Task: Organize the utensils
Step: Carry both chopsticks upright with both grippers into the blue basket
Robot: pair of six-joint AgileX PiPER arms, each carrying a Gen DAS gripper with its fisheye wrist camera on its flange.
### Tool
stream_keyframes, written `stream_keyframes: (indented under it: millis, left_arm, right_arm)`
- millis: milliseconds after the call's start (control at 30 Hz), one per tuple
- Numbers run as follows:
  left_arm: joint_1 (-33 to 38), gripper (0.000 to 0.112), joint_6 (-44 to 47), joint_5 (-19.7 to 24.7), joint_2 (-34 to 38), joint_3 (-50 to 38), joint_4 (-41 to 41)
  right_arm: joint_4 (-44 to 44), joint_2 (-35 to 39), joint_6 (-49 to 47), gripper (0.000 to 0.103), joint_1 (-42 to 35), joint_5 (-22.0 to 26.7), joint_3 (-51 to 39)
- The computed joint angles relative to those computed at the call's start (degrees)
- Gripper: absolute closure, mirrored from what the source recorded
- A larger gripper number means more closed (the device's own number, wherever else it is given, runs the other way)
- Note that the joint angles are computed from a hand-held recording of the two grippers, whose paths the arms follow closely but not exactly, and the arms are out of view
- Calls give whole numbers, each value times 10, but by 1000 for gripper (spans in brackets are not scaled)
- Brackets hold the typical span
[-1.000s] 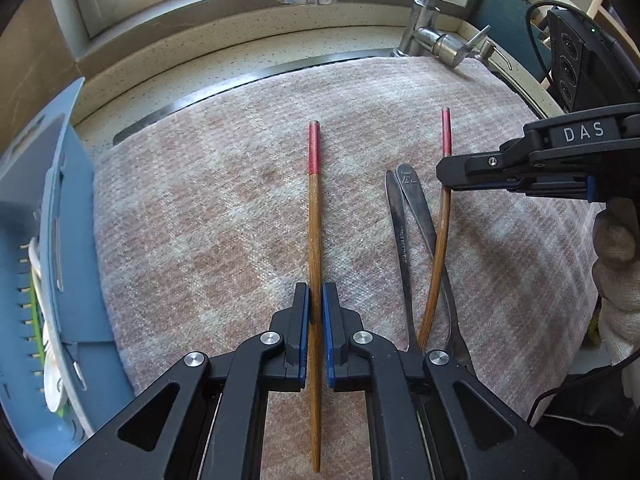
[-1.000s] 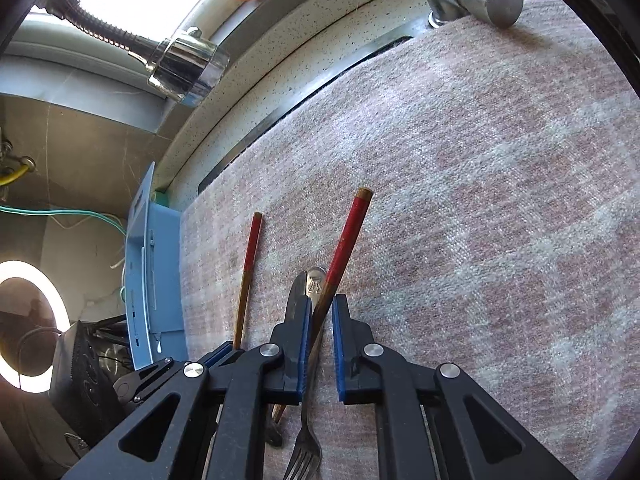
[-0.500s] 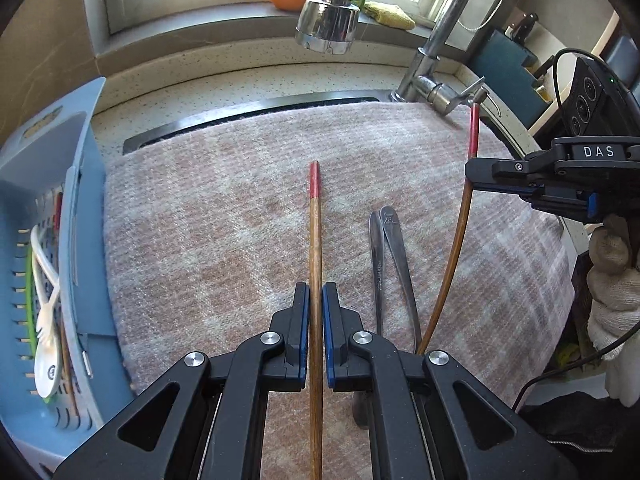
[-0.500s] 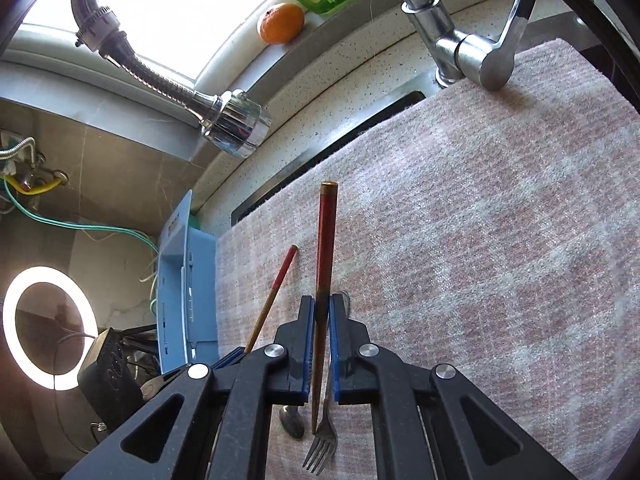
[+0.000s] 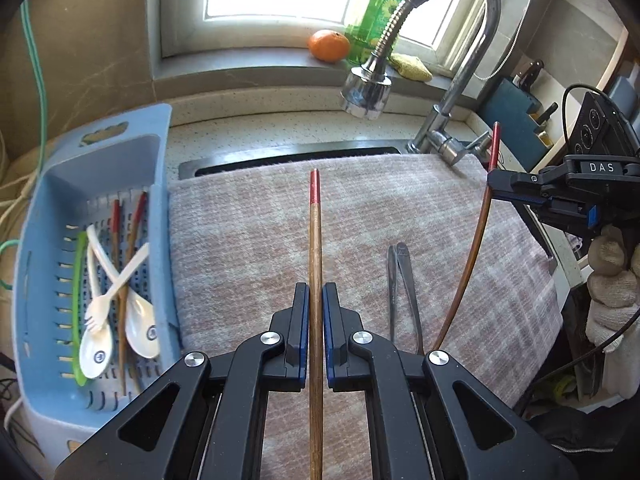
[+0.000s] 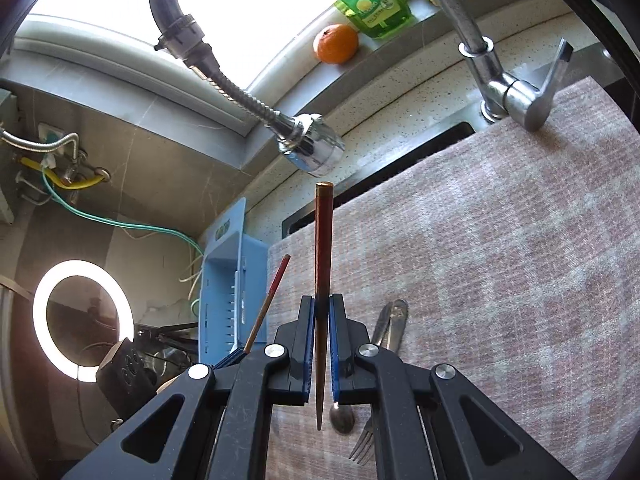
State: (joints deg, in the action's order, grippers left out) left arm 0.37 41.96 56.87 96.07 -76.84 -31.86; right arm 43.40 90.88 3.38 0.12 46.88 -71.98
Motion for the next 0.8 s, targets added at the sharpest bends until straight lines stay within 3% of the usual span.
stream_keyframes:
  millis: [400,800]
  left_arm:
    - [109,107,-5,-11,1,-34,7]
    - [174,107,-24,-34,65,-77,12]
  right_arm:
    - [-41,99,45,97,99,27,-204]
    - [-165,317,153,97,205,119,-558]
